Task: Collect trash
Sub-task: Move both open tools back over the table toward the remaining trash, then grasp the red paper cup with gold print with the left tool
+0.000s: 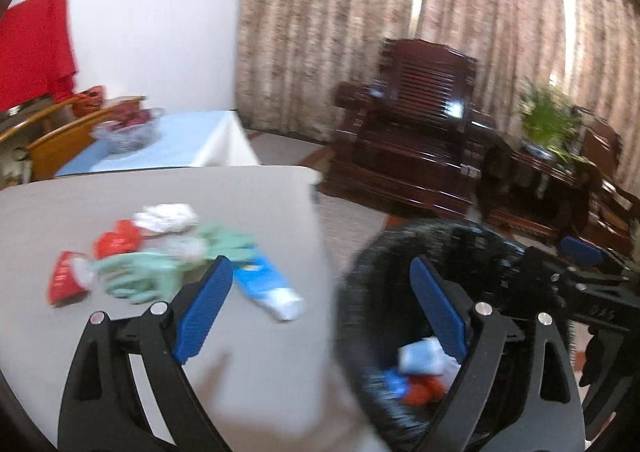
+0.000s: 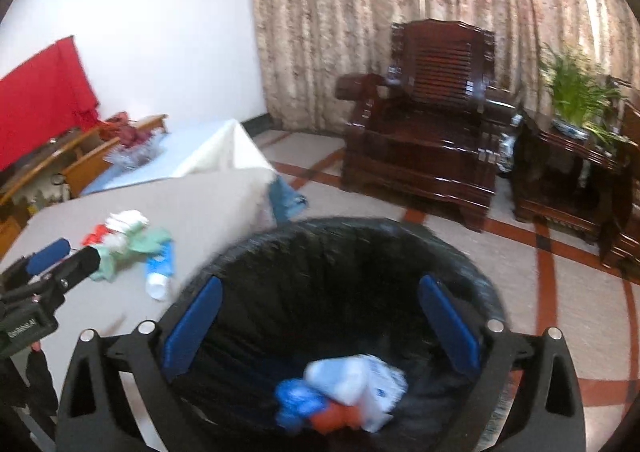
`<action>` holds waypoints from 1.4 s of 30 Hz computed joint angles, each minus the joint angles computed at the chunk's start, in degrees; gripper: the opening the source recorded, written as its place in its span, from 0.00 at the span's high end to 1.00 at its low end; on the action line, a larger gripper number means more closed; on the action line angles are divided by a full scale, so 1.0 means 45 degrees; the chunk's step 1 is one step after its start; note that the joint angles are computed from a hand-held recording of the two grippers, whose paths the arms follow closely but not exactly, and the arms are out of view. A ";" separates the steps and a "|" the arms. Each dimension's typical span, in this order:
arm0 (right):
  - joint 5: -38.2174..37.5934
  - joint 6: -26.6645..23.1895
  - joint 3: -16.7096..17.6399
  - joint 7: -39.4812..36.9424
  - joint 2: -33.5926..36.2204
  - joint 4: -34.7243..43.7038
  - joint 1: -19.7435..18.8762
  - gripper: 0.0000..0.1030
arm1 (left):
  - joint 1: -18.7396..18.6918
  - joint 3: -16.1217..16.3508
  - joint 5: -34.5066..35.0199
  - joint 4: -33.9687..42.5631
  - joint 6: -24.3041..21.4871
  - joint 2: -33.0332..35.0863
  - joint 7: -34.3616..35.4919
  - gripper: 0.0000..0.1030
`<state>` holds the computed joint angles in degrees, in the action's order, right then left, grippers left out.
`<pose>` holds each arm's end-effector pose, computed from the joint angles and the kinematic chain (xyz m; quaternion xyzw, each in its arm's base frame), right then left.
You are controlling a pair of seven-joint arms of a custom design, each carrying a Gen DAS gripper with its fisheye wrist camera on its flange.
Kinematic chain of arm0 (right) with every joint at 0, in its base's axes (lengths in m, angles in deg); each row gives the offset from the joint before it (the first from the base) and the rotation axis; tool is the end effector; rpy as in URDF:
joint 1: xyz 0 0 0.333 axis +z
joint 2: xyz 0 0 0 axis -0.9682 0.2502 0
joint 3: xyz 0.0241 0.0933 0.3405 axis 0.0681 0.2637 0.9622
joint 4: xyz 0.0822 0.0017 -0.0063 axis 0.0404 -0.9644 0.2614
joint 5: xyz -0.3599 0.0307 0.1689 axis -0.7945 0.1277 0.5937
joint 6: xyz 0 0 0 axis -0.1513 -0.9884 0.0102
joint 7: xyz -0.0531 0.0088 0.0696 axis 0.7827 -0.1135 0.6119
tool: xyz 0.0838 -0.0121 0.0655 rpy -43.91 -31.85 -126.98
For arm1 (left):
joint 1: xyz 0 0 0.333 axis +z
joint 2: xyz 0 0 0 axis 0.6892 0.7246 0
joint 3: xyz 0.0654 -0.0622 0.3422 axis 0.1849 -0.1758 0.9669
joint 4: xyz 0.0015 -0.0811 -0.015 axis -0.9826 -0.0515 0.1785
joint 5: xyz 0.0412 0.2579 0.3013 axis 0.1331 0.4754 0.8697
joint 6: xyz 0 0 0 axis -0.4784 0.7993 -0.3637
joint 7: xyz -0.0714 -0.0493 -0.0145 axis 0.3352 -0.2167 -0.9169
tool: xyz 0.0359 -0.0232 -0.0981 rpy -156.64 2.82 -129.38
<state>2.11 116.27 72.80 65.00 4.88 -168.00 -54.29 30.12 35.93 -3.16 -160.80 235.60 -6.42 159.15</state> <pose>0.6283 0.2653 0.4499 -0.6900 0.5379 -0.2311 0.4257 0.5596 -0.0937 0.4681 -0.6632 0.5576 -0.3562 0.3498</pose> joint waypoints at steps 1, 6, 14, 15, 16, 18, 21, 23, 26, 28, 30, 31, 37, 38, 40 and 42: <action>-0.0066 0.0033 0.0282 -0.0037 0.0119 0.0215 -0.0086 0.06 | 0.0060 0.0070 -0.0078 -0.0180 0.0204 -0.0148 -0.0040 0.15; -0.0504 -0.0080 0.1840 -0.0221 0.0844 0.1410 -0.0671 0.06 | 0.0673 0.0183 -0.0842 -0.0760 0.1095 -0.0733 0.0337 0.14; -0.0830 -0.0561 0.2821 -0.0669 0.2370 0.3524 -0.0218 0.06 | 0.1765 0.0287 -0.1158 -0.1696 0.1912 -0.1312 0.0430 0.14; -0.0826 -0.0750 0.2964 -0.0749 0.2579 0.3820 -0.0197 0.06 | 0.1899 0.0334 -0.1141 -0.1810 0.1993 -0.1339 0.0410 0.14; -0.0788 -0.0861 0.3027 -0.0811 0.2754 0.4049 -0.0128 0.06 | 0.2015 0.0368 -0.1160 -0.1861 0.2032 -0.1330 0.0435 0.14; -0.0688 -0.1081 0.3039 -0.0917 0.3083 0.4523 0.0096 0.06 | 0.2237 0.0444 -0.1257 -0.1910 0.2092 -0.1278 0.0474 0.14; -0.0530 -0.1320 0.2621 -0.0974 0.3641 0.5312 0.0784 0.06 | 0.2585 0.0597 -0.1202 -0.1953 0.2004 -0.1137 0.0353 0.14; -0.0460 -0.1528 0.2538 -0.1064 0.3923 0.5703 0.1016 0.06 | 0.2762 0.0669 -0.1043 -0.2004 0.2009 -0.1024 0.0203 0.14; -0.0309 -0.1947 0.2501 -0.1198 0.4397 0.6410 0.1288 0.06 | 0.3062 0.0839 -0.0813 -0.1922 0.1773 -0.0739 -0.0028 0.14; -0.0200 -0.2167 0.2508 -0.1304 0.4678 0.6826 0.1420 0.06 | 0.3235 0.0958 -0.0686 -0.1741 0.1516 -0.0489 -0.0044 0.14; -0.0119 -0.2360 0.2448 -0.1410 0.4908 0.7186 0.1575 0.06 | 0.3360 0.1073 -0.0691 -0.1526 0.1360 -0.0238 0.0083 0.14; -0.0093 -0.2451 0.2376 -0.1454 0.5045 0.7398 0.1689 0.06 | 0.3419 0.1123 -0.0683 -0.1437 0.1260 -0.0140 0.0103 0.14; 0.0091 -0.2865 0.2213 -0.1713 0.5625 0.8289 0.2019 0.06 | 0.3739 0.1498 -0.0363 -0.0857 0.0469 0.0533 -0.0027 0.14; 0.0137 -0.2955 0.2197 -0.1740 0.5738 0.8467 0.2067 0.06 | 0.3730 0.1574 -0.0454 -0.0732 0.0372 0.0643 0.0087 0.14; 0.0218 -0.3126 0.2156 -0.1797 0.5951 0.8800 0.2153 0.06 | 0.3727 0.1816 -0.1035 -0.0200 -0.0016 0.0986 0.0746 0.14; 0.0300 -0.3267 0.2130 -0.1857 0.6126 0.9068 0.2211 0.06 | 0.3772 0.1972 -0.1580 0.0247 -0.0408 0.1258 0.1298 0.14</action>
<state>3.46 101.57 82.39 56.64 32.45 -127.20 -44.35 47.09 44.81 -10.27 -159.69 233.77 -0.76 164.99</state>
